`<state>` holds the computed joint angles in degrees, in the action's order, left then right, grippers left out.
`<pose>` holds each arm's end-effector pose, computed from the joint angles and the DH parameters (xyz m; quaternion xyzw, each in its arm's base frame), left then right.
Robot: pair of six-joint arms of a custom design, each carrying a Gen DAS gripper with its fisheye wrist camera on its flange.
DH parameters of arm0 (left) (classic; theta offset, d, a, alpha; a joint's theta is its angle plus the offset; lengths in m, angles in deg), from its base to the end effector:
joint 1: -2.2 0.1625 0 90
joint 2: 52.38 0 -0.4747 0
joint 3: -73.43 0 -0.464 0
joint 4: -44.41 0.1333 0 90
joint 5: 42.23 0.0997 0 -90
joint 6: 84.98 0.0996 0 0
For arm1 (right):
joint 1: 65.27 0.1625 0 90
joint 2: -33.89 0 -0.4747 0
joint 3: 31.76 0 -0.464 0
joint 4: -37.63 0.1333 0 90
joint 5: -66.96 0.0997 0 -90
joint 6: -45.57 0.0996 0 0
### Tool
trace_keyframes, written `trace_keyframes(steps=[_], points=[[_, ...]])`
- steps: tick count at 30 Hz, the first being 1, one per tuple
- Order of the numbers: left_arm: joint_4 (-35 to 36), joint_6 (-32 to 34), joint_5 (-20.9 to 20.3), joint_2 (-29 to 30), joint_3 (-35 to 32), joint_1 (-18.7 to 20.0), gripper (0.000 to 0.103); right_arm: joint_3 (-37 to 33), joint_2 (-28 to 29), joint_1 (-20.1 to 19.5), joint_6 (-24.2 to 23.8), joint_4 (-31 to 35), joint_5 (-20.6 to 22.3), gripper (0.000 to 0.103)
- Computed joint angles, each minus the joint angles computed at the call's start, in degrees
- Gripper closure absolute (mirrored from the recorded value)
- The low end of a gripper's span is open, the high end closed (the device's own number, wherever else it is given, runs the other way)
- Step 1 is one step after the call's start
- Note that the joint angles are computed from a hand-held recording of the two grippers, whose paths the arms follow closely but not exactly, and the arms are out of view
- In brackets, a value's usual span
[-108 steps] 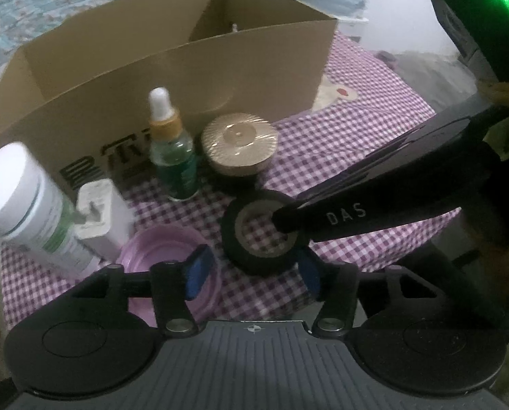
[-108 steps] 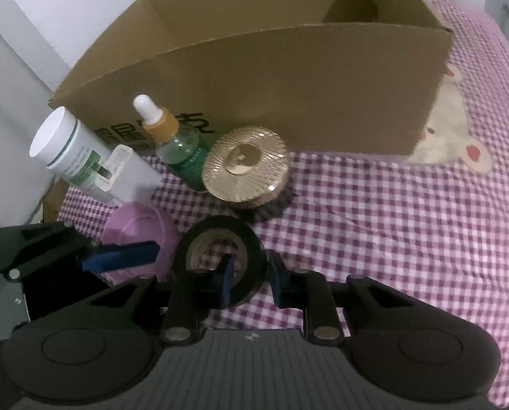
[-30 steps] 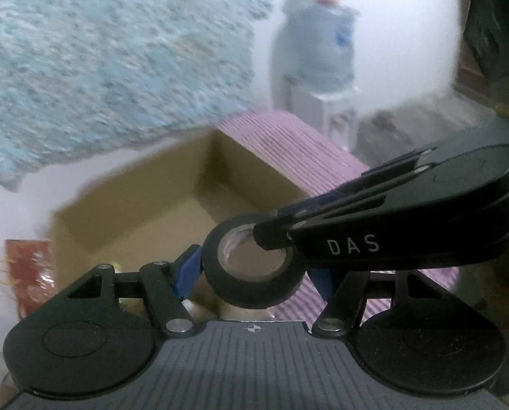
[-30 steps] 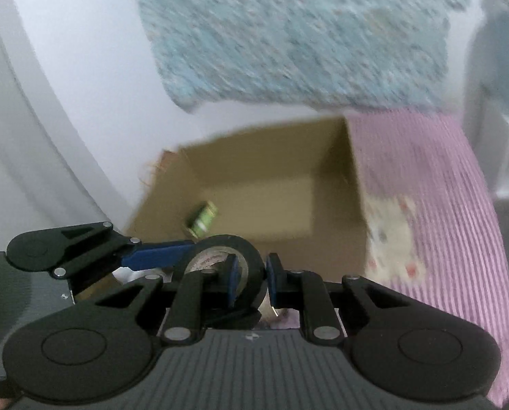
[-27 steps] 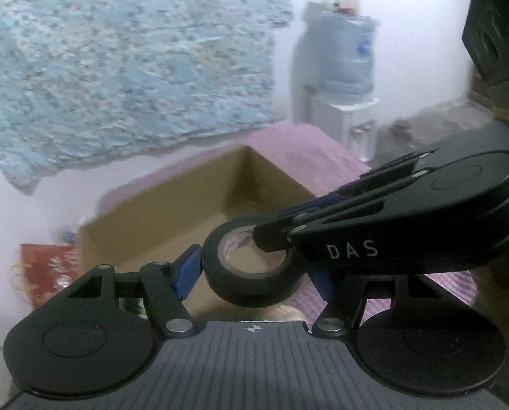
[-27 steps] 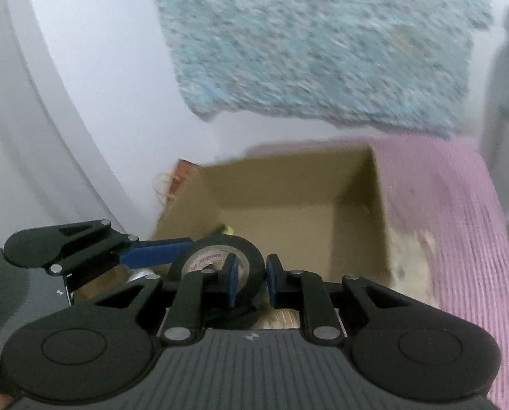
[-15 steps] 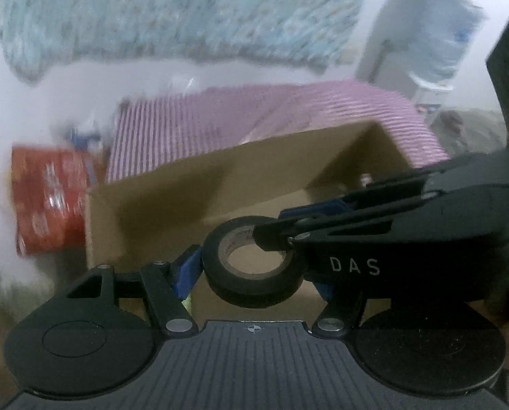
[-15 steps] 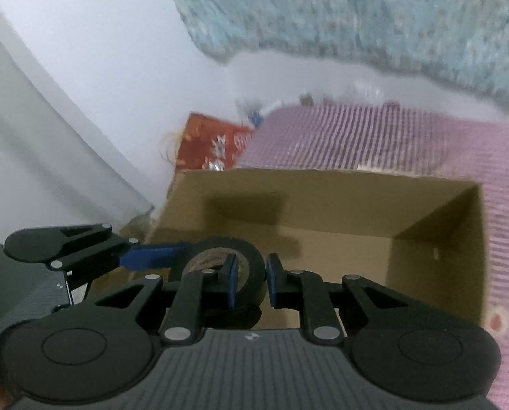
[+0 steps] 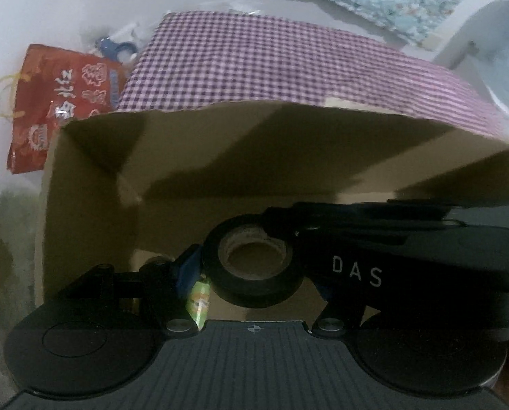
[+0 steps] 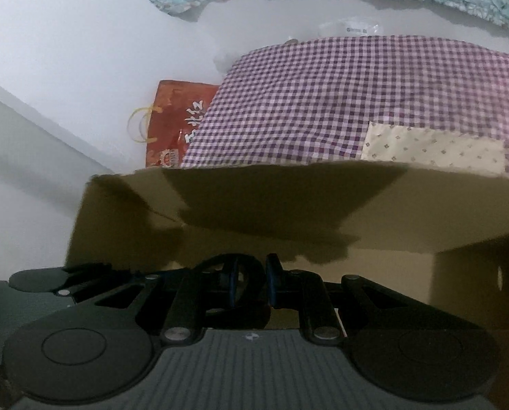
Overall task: Organize rigid objects
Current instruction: 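Carry the black tape roll with the right gripper and release it into the box, then lower the right gripper onto the pink round lid and grasp its rim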
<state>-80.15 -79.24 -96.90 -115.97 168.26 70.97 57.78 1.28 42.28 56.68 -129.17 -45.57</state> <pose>-0.0799 -0.7329 0.2717 0.2136 0.9282 -0.0682 0.2968 0.3253 -0.7132 -0.0231 0.0206 -0.9664 0.2116 0.1446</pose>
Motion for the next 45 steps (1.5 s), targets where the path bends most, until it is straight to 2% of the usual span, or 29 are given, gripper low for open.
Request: trace_keyframes(steps=[4,14,20,25,34,38,40,42,45], points=[[-0.71,-0.92,0.44,-0.26,0.42,-0.13,0.036,-0.27,0.89,-0.50,-0.60,-1.89,-0.11,0.084],[-3.77,-0.71,-1.69,-2.10,1.39,-1.46,0.034,3.25,-1.54,-1.10,1.99,-7.28,1.96,0.083],[-3.96,-0.91,-8.16,-6.62,3.17,-3.07,0.032,10.74,-7.50,-0.43,5.15,-15.18,6.01,0.083],[-5.89,0.85,-15.15,-12.27,6.46,-4.90,0.029,19.77,-13.86,2.43,5.48,-25.86,5.82,0.083],[-7.94,3.58,-28.44,-24.44,12.72,-8.18,0.022,31.41,-21.22,11.05,2.81,-45.44,-0.26,0.082],[-8.01,5.07,-33.55,-30.86,15.98,-8.63,0.010,35.34,-22.28,15.21,2.62,-51.30,-3.93,0.082],[-8.46,6.05,-34.05,-34.27,18.09,-8.71,0.006,36.99,-21.95,17.37,2.79,-53.80,-7.18,0.075],[-8.21,6.94,-33.24,-37.41,20.19,-8.50,0.005,38.03,-20.81,19.49,3.61,-55.46,-11.96,0.062],[-6.96,8.03,-29.81,-41.26,23.17,-8.11,0.004,39.63,-19.05,22.31,7.39,-55.09,-18.64,0.062]])
